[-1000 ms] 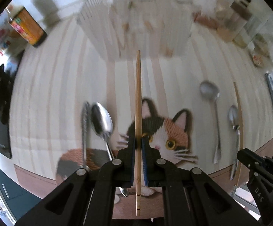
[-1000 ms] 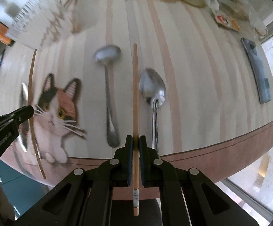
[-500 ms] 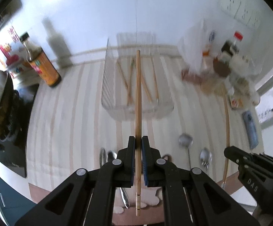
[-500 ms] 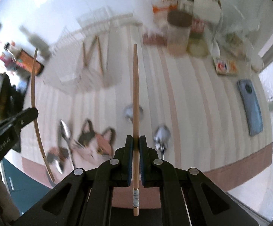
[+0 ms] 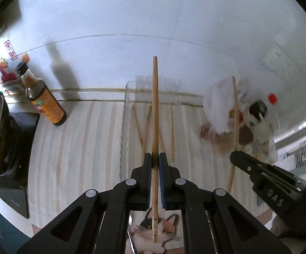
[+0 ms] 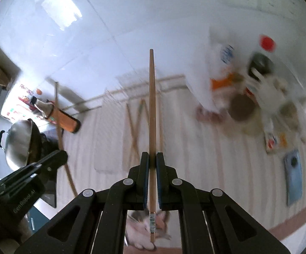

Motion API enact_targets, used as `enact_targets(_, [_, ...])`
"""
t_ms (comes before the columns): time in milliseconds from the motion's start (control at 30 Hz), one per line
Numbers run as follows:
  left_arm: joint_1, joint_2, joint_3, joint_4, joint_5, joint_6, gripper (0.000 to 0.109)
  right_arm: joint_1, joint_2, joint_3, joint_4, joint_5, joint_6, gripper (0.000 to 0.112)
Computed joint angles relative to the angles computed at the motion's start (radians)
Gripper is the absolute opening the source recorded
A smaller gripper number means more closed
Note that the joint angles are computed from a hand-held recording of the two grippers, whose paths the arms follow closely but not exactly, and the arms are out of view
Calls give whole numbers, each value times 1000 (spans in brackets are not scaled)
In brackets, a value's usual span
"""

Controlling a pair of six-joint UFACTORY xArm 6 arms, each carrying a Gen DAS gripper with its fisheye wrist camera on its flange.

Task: Organize utensils
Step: 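Carry both chopsticks into the clear basket and open both tools, then move both tools back to the placemat and grasp a silver spoon with the left tool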

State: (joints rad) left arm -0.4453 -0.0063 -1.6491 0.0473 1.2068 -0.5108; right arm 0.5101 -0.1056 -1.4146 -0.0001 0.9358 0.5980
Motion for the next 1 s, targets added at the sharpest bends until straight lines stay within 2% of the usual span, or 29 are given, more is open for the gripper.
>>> enact_targets(233, [91, 220, -212, -73, 95, 72, 4, -16, 326, -395, 35, 120, -65, 7])
enact_targets(333, [115, 305, -279, -94, 138, 87, 4, -21, 441, -514, 52, 164, -71, 7])
enact_targets(500, [142, 392, -344, -130, 187, 108, 4, -30, 569, -640, 73, 225, -71, 7])
enact_targets(700, [155, 417, -367, -154, 219, 110, 7, -42, 661, -725, 96, 286, -72, 7])
enact_targets(767, [148, 401, -350, -123, 215, 101, 8, -47, 675, -739, 108, 314, -80, 10])
enact_targets(800, [145, 396, -343, -107, 210, 97, 9, -47, 667, -723, 107, 309, -85, 18])
enact_targets(833, [141, 386, -333, -86, 206, 91, 13, -47, 654, -701, 99, 299, -83, 29])
enact_targets(867, [137, 369, -311, -62, 196, 82, 22, -46, 638, -677, 88, 290, -79, 33])
enact_targets(900, [133, 345, -277, -40, 177, 73, 27, -45, 617, -645, 80, 273, -78, 36])
enact_targets(967, [126, 295, -209, 8, 145, 52, 53, -45, 579, -593, 72, 249, -77, 37])
enact_targets(1000, [120, 266, -170, 38, 122, 39, 58, -44, 559, -567, 61, 239, -74, 39])
